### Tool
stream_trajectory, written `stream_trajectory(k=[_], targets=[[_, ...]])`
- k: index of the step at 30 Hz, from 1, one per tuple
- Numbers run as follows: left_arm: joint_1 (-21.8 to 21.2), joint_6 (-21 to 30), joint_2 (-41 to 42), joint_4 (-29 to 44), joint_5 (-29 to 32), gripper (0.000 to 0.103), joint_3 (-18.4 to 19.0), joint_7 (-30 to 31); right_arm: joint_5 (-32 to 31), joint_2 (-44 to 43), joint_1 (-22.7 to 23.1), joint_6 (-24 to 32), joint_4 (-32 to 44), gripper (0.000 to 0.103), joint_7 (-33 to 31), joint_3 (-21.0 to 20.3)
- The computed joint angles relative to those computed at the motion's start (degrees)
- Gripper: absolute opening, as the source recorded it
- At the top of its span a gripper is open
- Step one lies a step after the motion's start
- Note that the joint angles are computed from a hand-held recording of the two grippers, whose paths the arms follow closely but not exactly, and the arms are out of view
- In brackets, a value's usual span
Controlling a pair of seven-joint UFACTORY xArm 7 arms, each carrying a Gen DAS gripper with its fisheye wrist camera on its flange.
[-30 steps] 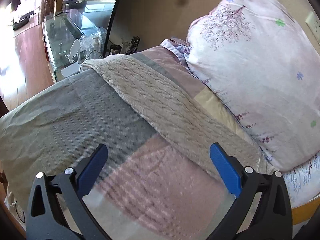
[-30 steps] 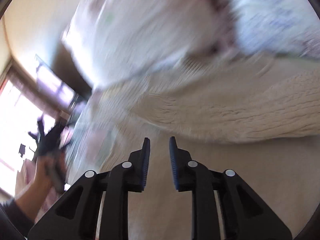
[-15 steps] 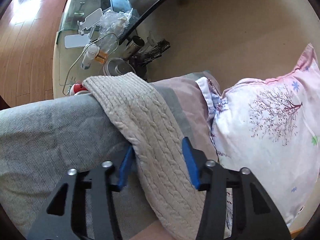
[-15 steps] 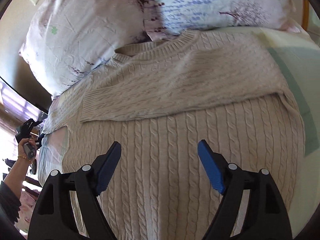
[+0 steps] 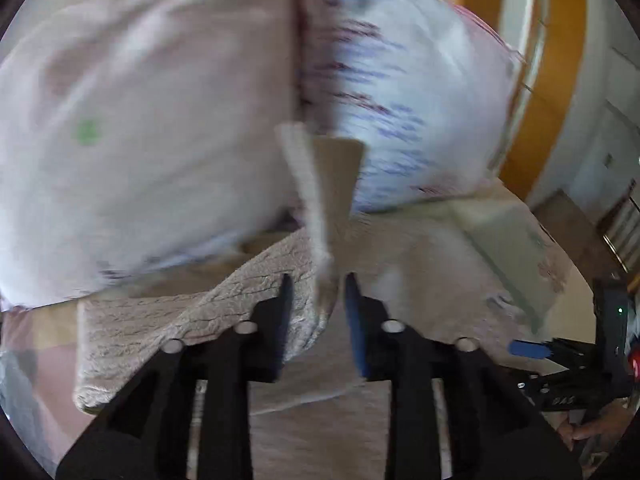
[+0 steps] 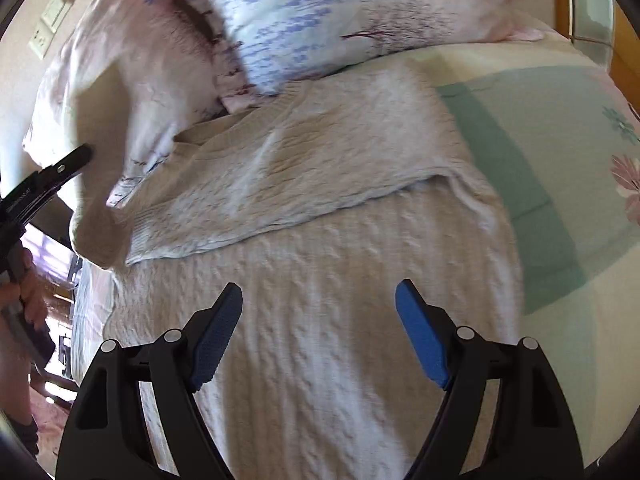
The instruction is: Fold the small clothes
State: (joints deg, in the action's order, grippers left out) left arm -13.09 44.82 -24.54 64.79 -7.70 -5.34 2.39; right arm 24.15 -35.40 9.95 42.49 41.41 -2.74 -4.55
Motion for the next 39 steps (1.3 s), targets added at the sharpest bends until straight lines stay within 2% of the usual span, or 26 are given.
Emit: stream_trajectory(k=[1,2,3,5,6,7,10,14,16,18,20,21,23,24,27,28,30,33,36,39], targets=[[-0.11,0.65,1.62,0.61,1.54,0.054,-2.51,-1.95,-0.56,-0.43,-0.73,0.64,-0.41,0.080,0.00,-0.50],[-0.30,2.28,2.79,0.91,2.83,0.054,-4.43,-4.39,-0.89,-1.09,-1.35,1.36,-0.76,0.080,0.10,-0.96],[-0.66,3.55,2.55,0.34,2.79,0.054,-4.61,-5.81,-0.91,-2.23,-1.92,1.86,-1.38,0.080,-0.14,-1.73],[-0.29,4.59,-2.21,-4.39,1.95,0.057,-3.01,-8.46,-1.87,-5.20,-3.86,2.42,-3.22,0.080,-0.42,-2.78],[0.67,5.06,-6.38,-7.90,1.95,0.065,-1.81,-9.90,-2.66,-6.78,-5.10,3.42,-4.12,0.080,-0.34,-3.40],[1.94,6.18,-10.84,-11.31,2.17,0.067,-0.43,-11.09,-3.05,-7.98,-6.05,4.98,-4.68,0.080,-0.23,-4.31],[6.64,14.55,-21.85,-17.75,3.57,0.067,4.05,-12.28,-1.89,-10.94,-8.12,10.69,-6.66,0.078,-0.72,-8.59],[10.66,25.63,-32.47,-24.25,0.52,0.065,8.54,-15.70,2.71,-14.55,-9.58,16.06,-9.59,0.070,-1.95,-12.23],[12.35,29.50,-37.51,-27.17,-1.86,0.060,10.01,-18.14,4.50,-15.82,-9.75,18.75,-10.40,0.065,-3.18,-13.60],[13.49,30.61,-43.73,-30.33,-3.96,0.059,10.48,-19.95,7.07,-16.63,-9.70,21.70,-11.04,0.063,-3.90,-14.93],[13.58,32.59,-48.46,-32.14,-6.29,0.056,10.90,-21.55,10.12,-17.13,-9.70,25.57,-12.04,0.049,-4.50,-16.94],[13.50,33.39,-50.58,-33.04,-7.61,0.053,11.06,-22.54,11.50,-17.45,-10.09,27.43,-12.81,0.045,-4.45,-17.54],[13.51,35.20,-54.15,-34.53,-9.98,0.046,11.47,-24.78,14.05,-18.08,-11.38,31.88,-14.68,0.026,-3.78,-18.98],[13.70,35.80,-55.63,-35.06,-10.53,0.042,11.46,-25.74,14.88,-18.08,-12.09,33.06,-15.21,0.023,-3.62,-18.89],[13.81,36.49,-58.56,-36.62,-12.62,0.035,11.89,-28.55,17.98,-19.65,-14.60,35.34,-17.86,0.017,-3.45,-18.31],[13.31,36.43,-58.29,-36.87,-13.41,0.025,12.12,-28.98,18.82,-19.71,-14.98,35.43,-17.96,0.015,-3.70,-17.88],[12.00,36.89,-56.81,-36.44,-13.81,0.013,13.03,-28.46,21.01,-19.11,-15.04,35.40,-17.58,0.014,-4.75,-17.91],[10.62,35.52,-54.25,-35.81,-15.33,0.011,13.68,-27.37,25.95,-18.10,-14.18,33.75,-16.14,0.013,-6.63,-17.70],[10.22,30.29,-50.97,-34.64,-17.57,0.008,16.26,-25.29,33.67,-15.75,-12.32,29.30,-13.47,0.013,-8.17,-17.30],[9.50,20.72,-42.20,-29.21,-17.03,0.007,19.30,-19.30,41.27,-11.01,-9.21,25.05,-9.52,0.012,-11.89,-17.75]])
